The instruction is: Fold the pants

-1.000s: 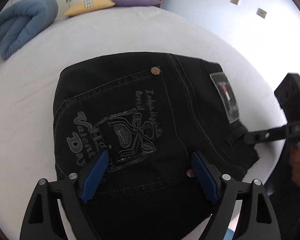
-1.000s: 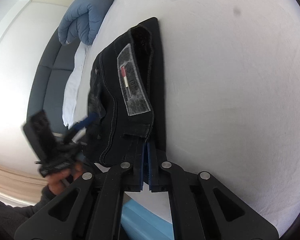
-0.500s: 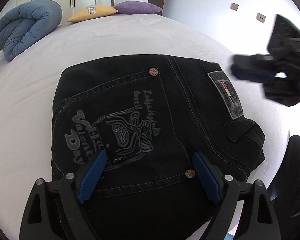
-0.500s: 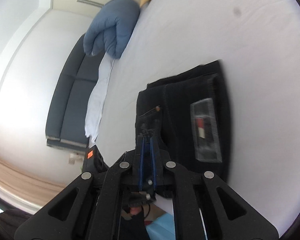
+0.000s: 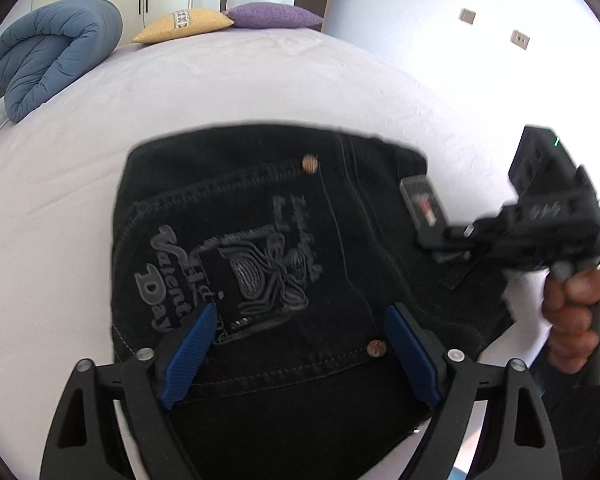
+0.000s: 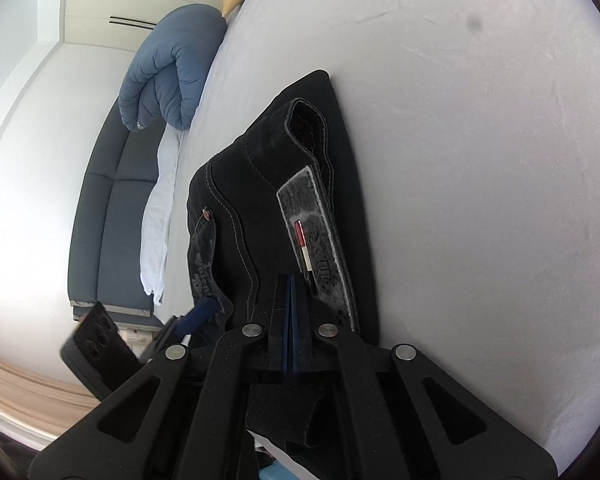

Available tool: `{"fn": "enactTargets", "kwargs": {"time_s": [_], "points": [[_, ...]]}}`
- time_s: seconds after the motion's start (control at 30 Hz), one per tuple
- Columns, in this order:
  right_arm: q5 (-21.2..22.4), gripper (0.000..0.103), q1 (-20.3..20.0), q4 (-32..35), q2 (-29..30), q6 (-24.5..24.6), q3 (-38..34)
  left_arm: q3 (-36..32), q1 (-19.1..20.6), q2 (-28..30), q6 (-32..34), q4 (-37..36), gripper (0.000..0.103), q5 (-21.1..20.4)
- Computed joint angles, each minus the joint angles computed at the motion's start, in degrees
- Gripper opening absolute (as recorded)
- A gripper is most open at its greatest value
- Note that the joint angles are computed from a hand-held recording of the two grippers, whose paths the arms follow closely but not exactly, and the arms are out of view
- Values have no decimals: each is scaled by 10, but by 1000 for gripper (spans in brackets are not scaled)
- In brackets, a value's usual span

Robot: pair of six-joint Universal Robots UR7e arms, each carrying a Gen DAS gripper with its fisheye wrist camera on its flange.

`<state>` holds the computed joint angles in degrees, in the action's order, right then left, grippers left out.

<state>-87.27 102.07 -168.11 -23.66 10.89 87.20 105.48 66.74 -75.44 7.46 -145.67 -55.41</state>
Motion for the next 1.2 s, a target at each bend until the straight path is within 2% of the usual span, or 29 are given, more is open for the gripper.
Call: {"fn": "enactTargets", "kwargs": {"time_s": [0.1,0.2,0.33,0.37,0.47,0.6,0.7,0.8,0.9,0.93,1.0,1.03,1.07,1.1,1.17,1.2], "points": [[-6,0,-2,-17,5,-4,10,-34,2,11,24,-9,86,11],[-5,0,-3,-29,1,-12,19,-99,16,51,40,-20,85,31],[-15,0,3,-37,8,-8,16,-184,45,111,38,58,76,58],[-16,0,4,-38,9,-7,16,-177,48,109,44,53,77,57],[-25,0,9,-38,10,-5,13,-108,35,79,95,-11,77,87],[-19,0,8,-45,12,-7,15,-1,34,21,91,-117,77,82],[-23,0,13,-38,9,-10,14,53,42,-20,44,-141,77,46],[-29,5,23,-34,-10,-3,25,81,37,-52,37,-142,77,41],[-38,6,34,-86,-37,-12,59,83,35,-80,21,-144,79,39],[-37,10,35,-99,-46,-16,69,74,39,-83,20,-142,85,34],[-46,29,33,-94,-57,-13,73,39,52,-73,13,-124,89,23],[-52,55,30,-84,-59,-8,70,18,61,-64,9,-106,89,13],[-58,67,27,-76,-59,1,66,-9,72,-53,0,-72,89,2],[-62,72,24,-73,-57,11,62,-25,74,-47,-17,-37,89,-8],[-53,72,16,-56,-49,16,46,-97,97,-11,-56,76,89,-54],[-56,70,15,-39,-44,13,34,-124,104,6,-69,112,89,-59]]}}
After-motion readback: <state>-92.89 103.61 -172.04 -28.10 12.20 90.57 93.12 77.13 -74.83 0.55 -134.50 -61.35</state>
